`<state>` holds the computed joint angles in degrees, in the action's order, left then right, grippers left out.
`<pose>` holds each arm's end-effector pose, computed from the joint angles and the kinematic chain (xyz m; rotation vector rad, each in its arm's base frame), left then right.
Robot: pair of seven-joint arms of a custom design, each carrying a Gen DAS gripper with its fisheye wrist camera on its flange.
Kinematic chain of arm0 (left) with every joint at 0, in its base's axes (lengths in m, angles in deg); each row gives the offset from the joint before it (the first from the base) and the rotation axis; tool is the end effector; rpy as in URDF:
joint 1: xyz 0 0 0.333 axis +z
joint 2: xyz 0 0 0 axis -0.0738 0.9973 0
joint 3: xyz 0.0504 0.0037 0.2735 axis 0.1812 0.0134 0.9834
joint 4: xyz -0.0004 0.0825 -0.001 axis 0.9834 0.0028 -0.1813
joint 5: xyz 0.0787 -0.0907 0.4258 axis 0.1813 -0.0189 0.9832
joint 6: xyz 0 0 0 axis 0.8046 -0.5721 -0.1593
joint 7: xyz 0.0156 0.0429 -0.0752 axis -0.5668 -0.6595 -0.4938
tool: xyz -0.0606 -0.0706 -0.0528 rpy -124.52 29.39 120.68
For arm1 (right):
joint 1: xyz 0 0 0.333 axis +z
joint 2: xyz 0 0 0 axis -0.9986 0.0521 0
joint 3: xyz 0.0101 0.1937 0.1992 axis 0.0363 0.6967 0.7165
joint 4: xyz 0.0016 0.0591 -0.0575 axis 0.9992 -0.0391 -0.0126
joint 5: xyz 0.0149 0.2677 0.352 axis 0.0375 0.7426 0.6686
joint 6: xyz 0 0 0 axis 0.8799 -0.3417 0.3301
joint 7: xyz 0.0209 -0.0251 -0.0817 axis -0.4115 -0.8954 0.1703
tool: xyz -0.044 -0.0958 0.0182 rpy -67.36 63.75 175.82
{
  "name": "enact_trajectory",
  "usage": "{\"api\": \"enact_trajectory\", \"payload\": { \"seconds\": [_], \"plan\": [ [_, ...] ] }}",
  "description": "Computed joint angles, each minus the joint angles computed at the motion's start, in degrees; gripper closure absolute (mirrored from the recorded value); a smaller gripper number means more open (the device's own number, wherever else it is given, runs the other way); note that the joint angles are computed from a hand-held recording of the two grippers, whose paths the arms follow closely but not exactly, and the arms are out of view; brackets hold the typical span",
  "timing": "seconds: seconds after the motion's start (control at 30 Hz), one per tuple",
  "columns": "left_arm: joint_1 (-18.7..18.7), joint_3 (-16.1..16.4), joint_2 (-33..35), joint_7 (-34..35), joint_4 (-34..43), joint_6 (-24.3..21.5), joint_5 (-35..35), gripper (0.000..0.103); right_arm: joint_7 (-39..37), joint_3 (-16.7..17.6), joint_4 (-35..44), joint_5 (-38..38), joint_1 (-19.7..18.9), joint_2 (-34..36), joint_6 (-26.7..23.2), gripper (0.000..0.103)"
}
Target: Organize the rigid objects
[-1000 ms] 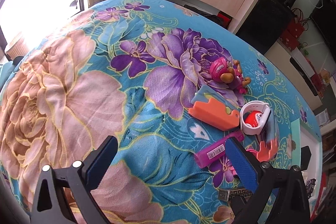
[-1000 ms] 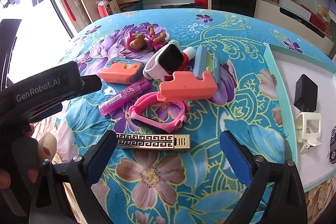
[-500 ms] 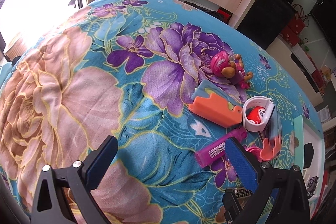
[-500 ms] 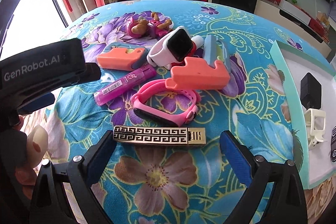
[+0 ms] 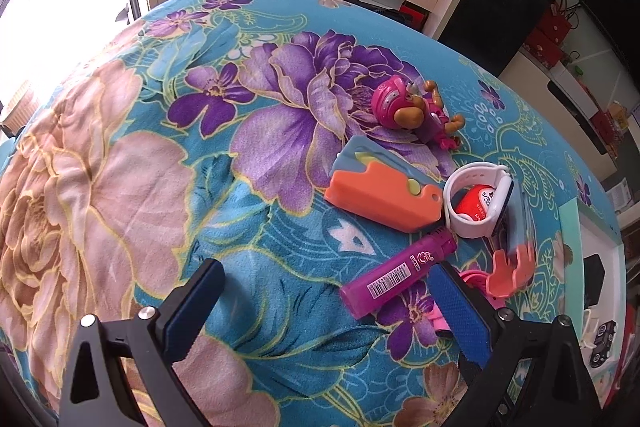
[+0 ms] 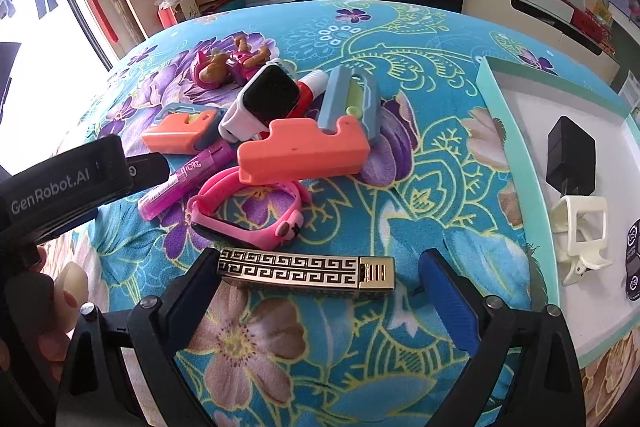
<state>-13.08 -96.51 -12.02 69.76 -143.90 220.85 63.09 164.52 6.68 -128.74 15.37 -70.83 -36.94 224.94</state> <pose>0.4957 -0.2033 0.2669 -2.3240 1.6223 -0.6074 0.5325 0.2516 0.2698 -1.9464 1.8061 -0.3110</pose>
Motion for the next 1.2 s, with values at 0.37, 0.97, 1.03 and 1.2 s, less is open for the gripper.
{"api": "enact_trajectory", "payload": {
  "seconds": [0.37,0.97,1.03,1.2],
  "plan": [
    [-0.3,-0.3,-0.2,-0.4,0.5,-2.2,1.0,0.000,-2.7,-0.1,-0.2,1.4,-0.1,-1.1,-2.6,0.018],
    [-2.4,-1.0,-1.2,7.6,-0.3,0.3,-3.3,0.000,-13.7,-0.6,-3.2,13.2,-0.8,-4.7,-3.1,0.020],
    [-2.4,-1.0,-1.2,7.6,-0.2,0.3,-3.0,0.000,-13.6,-1.1,-4.0,13.0,-0.5,-5.7,-2.4,0.020],
    [-2.4,-1.2,-1.1,6.9,0.0,0.3,-1.4,0.000,-9.5,-2.9,-6.7,8.0,0.1,-9.4,-0.2,0.020]
  ]
}}
